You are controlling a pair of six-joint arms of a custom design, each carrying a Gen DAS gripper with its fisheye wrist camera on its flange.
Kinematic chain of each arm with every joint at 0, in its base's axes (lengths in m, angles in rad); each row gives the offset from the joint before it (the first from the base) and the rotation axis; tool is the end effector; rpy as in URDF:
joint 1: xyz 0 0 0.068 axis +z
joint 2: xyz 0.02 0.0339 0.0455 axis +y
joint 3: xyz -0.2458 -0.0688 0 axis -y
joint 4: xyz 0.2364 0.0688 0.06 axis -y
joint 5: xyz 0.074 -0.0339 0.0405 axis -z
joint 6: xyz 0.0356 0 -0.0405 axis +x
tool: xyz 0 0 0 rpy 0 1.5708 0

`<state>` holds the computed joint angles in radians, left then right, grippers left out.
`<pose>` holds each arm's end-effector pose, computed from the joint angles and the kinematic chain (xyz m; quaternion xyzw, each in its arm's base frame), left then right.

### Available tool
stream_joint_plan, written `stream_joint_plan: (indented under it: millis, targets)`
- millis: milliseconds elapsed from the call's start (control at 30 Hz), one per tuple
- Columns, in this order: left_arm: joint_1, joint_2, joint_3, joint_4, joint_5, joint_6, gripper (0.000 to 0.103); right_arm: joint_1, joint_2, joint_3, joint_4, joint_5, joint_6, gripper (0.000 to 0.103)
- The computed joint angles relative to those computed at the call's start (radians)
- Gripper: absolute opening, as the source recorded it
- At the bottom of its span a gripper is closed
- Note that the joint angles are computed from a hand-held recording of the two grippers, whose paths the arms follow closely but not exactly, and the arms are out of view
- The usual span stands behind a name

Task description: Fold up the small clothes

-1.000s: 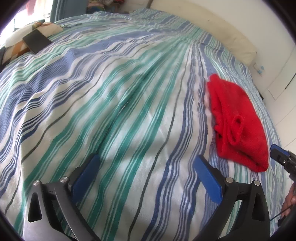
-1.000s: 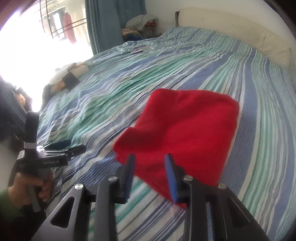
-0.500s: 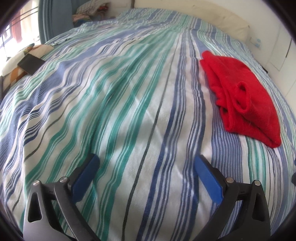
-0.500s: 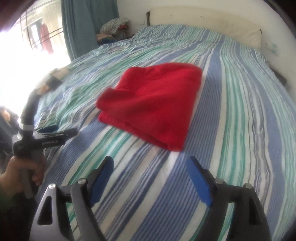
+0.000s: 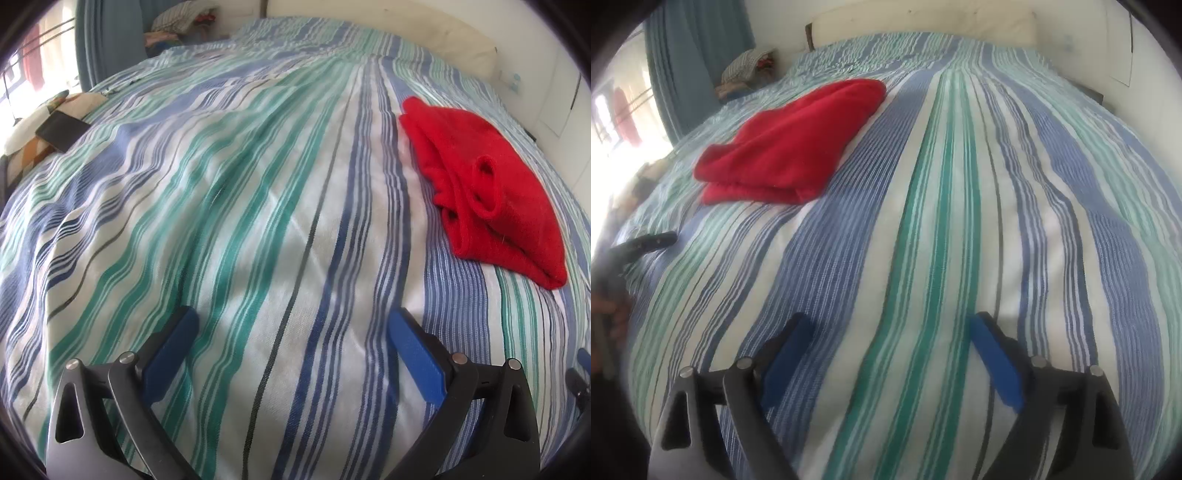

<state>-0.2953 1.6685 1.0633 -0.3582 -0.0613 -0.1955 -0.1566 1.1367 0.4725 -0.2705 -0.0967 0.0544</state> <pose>0.3212 -0.0954 0.1830 0.0384 0.9531 -0.0443 0.2971 0.2028 -0.0285 0.1500 0.0849 0.9451 0.0299 0.3143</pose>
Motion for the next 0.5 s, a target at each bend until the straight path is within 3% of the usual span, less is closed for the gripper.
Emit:
stream_joint_plan:
  millis: [133, 233, 300, 400, 500]
  targets:
    - [0.035, -0.025, 0.022, -0.048, 0.081, -0.033, 0.101, 0.026, 0.004, -0.027, 0.045, 0.019, -0.003, 0.097]
    - [0.124, -0.101, -0.002, -0.023, 0.377, -0.114, 0.101, 0.024, 0.018, -0.016, 0.032, 0.012, -0.007, 0.098]
    - [0.137, -0.089, 0.05, -0.029, 0.504, -0.153, 0.102, 0.018, 0.034, 0.024, -0.02, 0.001, -0.015, 0.098]
    - [0.086, 0.065, 0.267, -0.105, 0.567, -0.135, 0.102, -0.018, 0.045, 0.107, -0.091, -0.064, -0.017, 0.097]
    - [0.012, 0.307, 0.581, -0.223, 0.558, -0.091, 0.102, -0.043, 0.137, 0.246, -0.054, -0.151, 0.014, 0.097]
